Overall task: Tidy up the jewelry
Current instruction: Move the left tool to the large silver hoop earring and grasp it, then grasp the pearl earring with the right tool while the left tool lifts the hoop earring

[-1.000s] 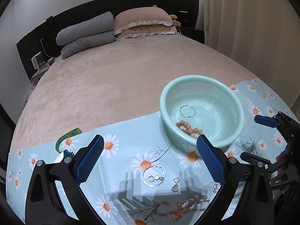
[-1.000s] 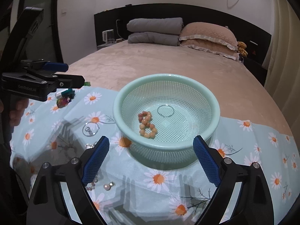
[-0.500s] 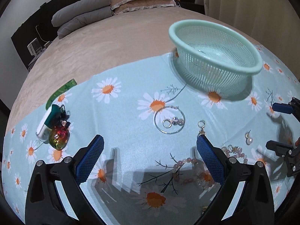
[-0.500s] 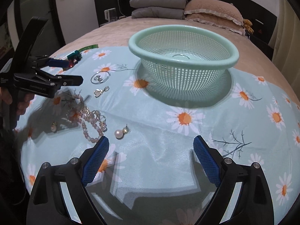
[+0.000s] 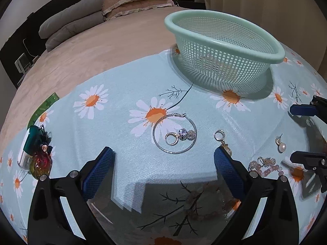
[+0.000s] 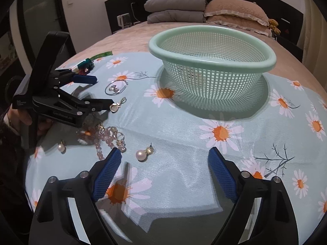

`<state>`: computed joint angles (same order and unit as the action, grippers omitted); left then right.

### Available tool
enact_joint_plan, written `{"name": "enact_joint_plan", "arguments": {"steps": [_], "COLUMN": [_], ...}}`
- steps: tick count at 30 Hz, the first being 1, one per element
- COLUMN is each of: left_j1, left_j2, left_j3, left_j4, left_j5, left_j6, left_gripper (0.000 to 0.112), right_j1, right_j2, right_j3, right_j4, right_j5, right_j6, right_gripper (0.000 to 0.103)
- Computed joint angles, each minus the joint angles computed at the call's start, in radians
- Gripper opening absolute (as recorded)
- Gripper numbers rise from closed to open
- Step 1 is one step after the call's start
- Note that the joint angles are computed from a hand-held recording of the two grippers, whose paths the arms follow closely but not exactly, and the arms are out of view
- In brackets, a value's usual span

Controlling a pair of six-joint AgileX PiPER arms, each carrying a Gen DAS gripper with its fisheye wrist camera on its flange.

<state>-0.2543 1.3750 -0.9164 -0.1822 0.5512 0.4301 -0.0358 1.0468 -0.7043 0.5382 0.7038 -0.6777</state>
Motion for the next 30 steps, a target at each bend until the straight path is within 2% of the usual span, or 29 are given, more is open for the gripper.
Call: {"name": "enact_joint_plan", "arguments": {"steps": [2, 6, 9, 13, 15, 17, 22, 30], "left_j1": [0.000, -0.007, -0.010, -0.008, 0.002, 0.014, 0.008, 0.039], "left_j2": [0.005, 0.021, 0.027, 0.043, 0.049, 0.054, 0.062, 0.048], "left_j3": [-0.003, -0.016, -0.018, -0.036, -0.043, -0.050, -0.062, -0.057], "left_j4": [-0.014, -0.022, -0.035, -0.042, -0.076, -0.119, -0.174, -0.219], "left_j5": [0.000, -0.004, -0.009, -0.004, 0.000, 0.004, 0.025, 0.056], "left_j6": [0.019, 0.029, 0.044, 0.040, 0.073, 0.123, 0.207, 0.212], "left_gripper": [0.097, 0.097, 0.097, 0.096, 0.089, 0.074, 0.045, 0.044], "right_j1": [0.016, 0.065, 0.096, 0.119, 0.111, 0.103, 0.127, 0.111], "right_j2": [0.015, 0.035, 0.037, 0.043, 0.044, 0.049, 0.051, 0.057], "right_j3": [-0.009, -0.015, -0.017, -0.017, -0.018, -0.021, -0.024, -0.027], "right_j4": [-0.004, -0.063, -0.105, -0.157, -0.148, -0.132, -0.180, -0.148], "right_j5": [0.000, -0.021, -0.032, -0.044, -0.040, -0.031, -0.043, -0.034], "right_j6": [0.005, 0.068, 0.107, 0.162, 0.154, 0.137, 0.186, 0.148], "right_gripper": [0.067, 0.061, 0.052, 0.036, 0.029, 0.017, 0.011, 0.011]}}
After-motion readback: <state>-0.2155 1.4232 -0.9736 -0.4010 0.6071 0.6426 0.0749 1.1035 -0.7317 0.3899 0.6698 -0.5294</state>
